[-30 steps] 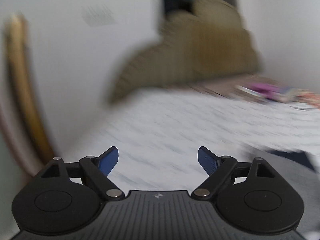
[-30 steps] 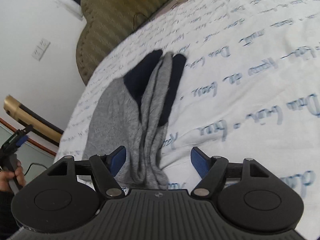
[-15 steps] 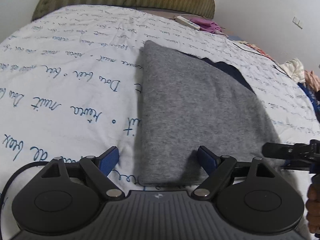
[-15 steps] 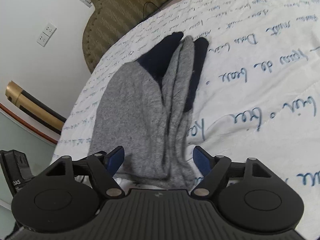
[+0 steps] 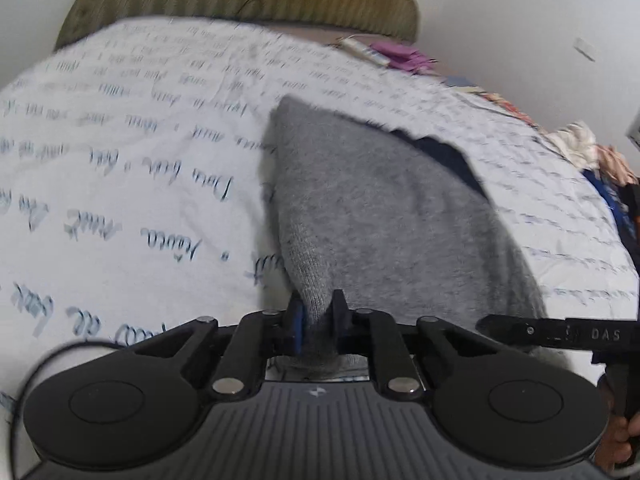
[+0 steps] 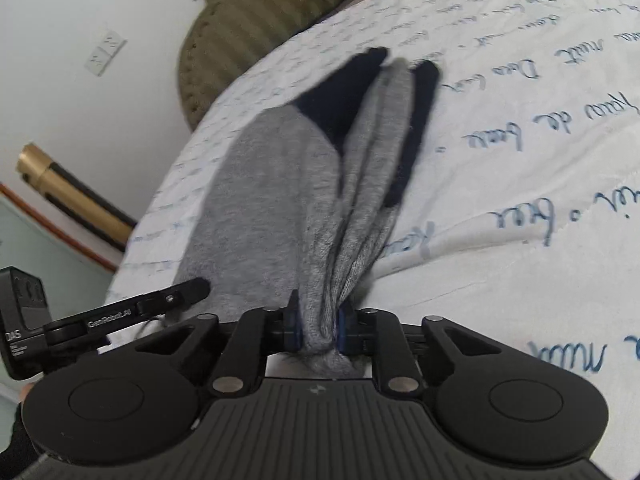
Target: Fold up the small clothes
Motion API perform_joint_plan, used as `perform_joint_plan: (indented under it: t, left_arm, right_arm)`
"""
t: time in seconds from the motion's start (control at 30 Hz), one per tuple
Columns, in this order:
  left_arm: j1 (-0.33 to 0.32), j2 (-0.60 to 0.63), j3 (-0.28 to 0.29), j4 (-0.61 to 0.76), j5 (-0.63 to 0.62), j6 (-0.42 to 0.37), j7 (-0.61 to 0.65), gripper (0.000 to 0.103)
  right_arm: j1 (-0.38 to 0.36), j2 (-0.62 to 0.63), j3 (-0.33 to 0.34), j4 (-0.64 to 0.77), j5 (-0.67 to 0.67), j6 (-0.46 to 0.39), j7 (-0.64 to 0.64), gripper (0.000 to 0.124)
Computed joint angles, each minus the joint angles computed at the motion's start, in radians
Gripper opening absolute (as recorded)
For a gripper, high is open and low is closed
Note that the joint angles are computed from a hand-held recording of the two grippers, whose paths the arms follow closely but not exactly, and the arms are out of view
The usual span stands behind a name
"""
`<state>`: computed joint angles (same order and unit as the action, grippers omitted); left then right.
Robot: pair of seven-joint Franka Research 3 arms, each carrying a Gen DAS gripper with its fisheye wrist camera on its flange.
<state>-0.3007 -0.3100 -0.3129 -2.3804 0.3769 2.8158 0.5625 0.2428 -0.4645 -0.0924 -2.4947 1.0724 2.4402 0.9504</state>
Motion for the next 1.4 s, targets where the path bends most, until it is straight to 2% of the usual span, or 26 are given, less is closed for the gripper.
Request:
perform_joint_plan:
  t: [0.1,0.17,0.2,0.23,0.27,0.33,0.37,0.43,0.47,0.53,0.6,0.67,0.73,0.77,0.8,0.83,0.87,0.9,1.0,1.07,1.1,1.17,1.23,1.3,1.37,1.4]
  left_arm:
    - [-0.039,-0.045,0.049,-0.025,-0.051,0.003,0.088,0.013]
    - [-0.078,-0.024,0.089,-0.025,-0.128,-0.022,0.165,0.013]
    - [-0.081,-0.012,0.090,-0.022,-0.152,-0.040,0.181,0.016]
    - [-0.076,-0.011,0.082,-0.026,-0.156,-0.039,0.189,0.017]
    - [-0.077,-0.024,0.081,-0.035,-0.164,-0.030,0.206,0.021]
    - [-0.089,-0.068,0.094,-0.051,-0.193,-0.033,0.252,0.035]
    - [-0.080,-0.100,0.090,-0.071,-0.189,-0.008,0.254,0.040]
    - [0.013,-0.150,0.015,-0.092,-0.098,0.053,0.181,0.074]
    - [0.088,-0.157,-0.052,-0.079,-0.019,0.071,0.125,0.079]
    - [0.208,-0.124,-0.165,-0.024,0.143,0.105,0.050,0.080]
    - [0.301,-0.046,-0.267,0.052,0.283,0.111,-0.030,0.080]
    - [0.336,0.063,-0.322,0.123,0.386,0.097,-0.078,0.080]
    - [0.329,0.158,-0.352,0.190,0.446,0.000,-0.099,0.080]
    - [0.316,0.194,-0.355,0.212,0.458,-0.044,-0.097,0.080]
    - [0.303,0.216,-0.353,0.222,0.474,-0.067,-0.103,0.080]
    - [0.295,0.223,-0.349,0.220,0.514,-0.072,-0.134,0.081]
    - [0.285,0.217,-0.341,0.212,0.538,-0.070,-0.155,0.081]
    - [0.271,0.208,-0.327,0.204,0.530,-0.065,-0.151,0.081]
    - [0.227,0.173,-0.266,0.172,0.463,0.000,-0.118,0.081]
    - [0.196,0.188,-0.230,0.165,0.444,0.042,-0.084,0.084]
    - [0.168,0.206,-0.209,0.168,0.428,0.032,-0.055,0.088]
    - [0.181,0.223,-0.218,0.170,0.528,0.037,-0.127,0.092]
    - [0.131,0.212,-0.174,0.173,0.436,0.018,-0.059,0.092]
    - [0.093,0.177,-0.130,0.158,0.350,0.035,-0.010,0.092]
    - [0.090,0.151,-0.108,0.155,0.401,0.070,-0.071,0.092]
    - [0.086,0.160,-0.097,0.174,0.425,0.072,-0.079,0.092]
  right_arm:
    - [0.003,-0.035,-0.012,0.003,-0.005,-0.031,-0.021,0.019]
    - [-0.006,-0.020,-0.009,0.000,-0.027,-0.039,-0.012,0.020]
    - [-0.013,-0.004,-0.001,-0.003,-0.048,-0.035,0.002,0.022]
    - [-0.014,0.003,-0.003,-0.010,-0.040,-0.031,0.013,0.030]
    - [-0.012,-0.001,-0.018,-0.014,-0.011,-0.045,0.014,0.037]
    - [-0.030,0.000,-0.039,0.020,-0.034,-0.109,0.028,0.045]
    - [-0.038,-0.014,-0.040,0.024,-0.019,-0.083,0.002,0.052]
    - [-0.046,-0.006,-0.047,0.059,0.020,-0.017,-0.049,0.059]
    - [-0.048,0.022,-0.049,0.095,0.031,0.004,-0.055,0.059]
    - [-0.045,0.115,-0.050,0.194,0.060,0.028,-0.052,0.059]
    - [-0.046,0.240,-0.050,0.315,0.098,-0.001,-0.032,0.059]
    - [-0.064,0.364,-0.011,0.433,0.057,0.012,0.041,0.050]
    - [-0.079,0.458,0.032,0.519,-0.044,0.039,0.154,0.045]
    - [-0.087,0.500,0.045,0.555,-0.072,0.017,0.188,0.045]
    - [-0.097,0.531,0.056,0.583,-0.100,-0.014,0.219,0.043]
    - [-0.104,0.555,0.066,0.602,-0.135,-0.038,0.252,0.029]
    - [-0.110,0.559,0.079,0.598,-0.137,-0.036,0.239,0.019]
    - [-0.117,0.542,0.091,0.577,-0.105,-0.024,0.186,0.014]
    - [-0.132,0.479,0.092,0.507,-0.024,0.014,0.079,0.011]
    - [-0.134,0.491,0.085,0.496,-0.087,0.045,0.118,0.010]
    - [-0.136,0.500,0.085,0.488,-0.077,0.047,0.114,0.008]
    - [-0.137,0.493,0.089,0.476,-0.023,0.057,0.081,0.009]
    - [-0.131,0.484,0.092,0.484,-0.056,0.068,0.099,0.026]
    - [-0.122,0.458,0.096,0.477,-0.112,0.138,0.139,0.027]
    - [-0.103,0.429,0.102,0.467,-0.066,0.232,0.072,0.027]
    - [-0.092,0.420,0.104,0.473,-0.036,0.239,0.029,0.028]
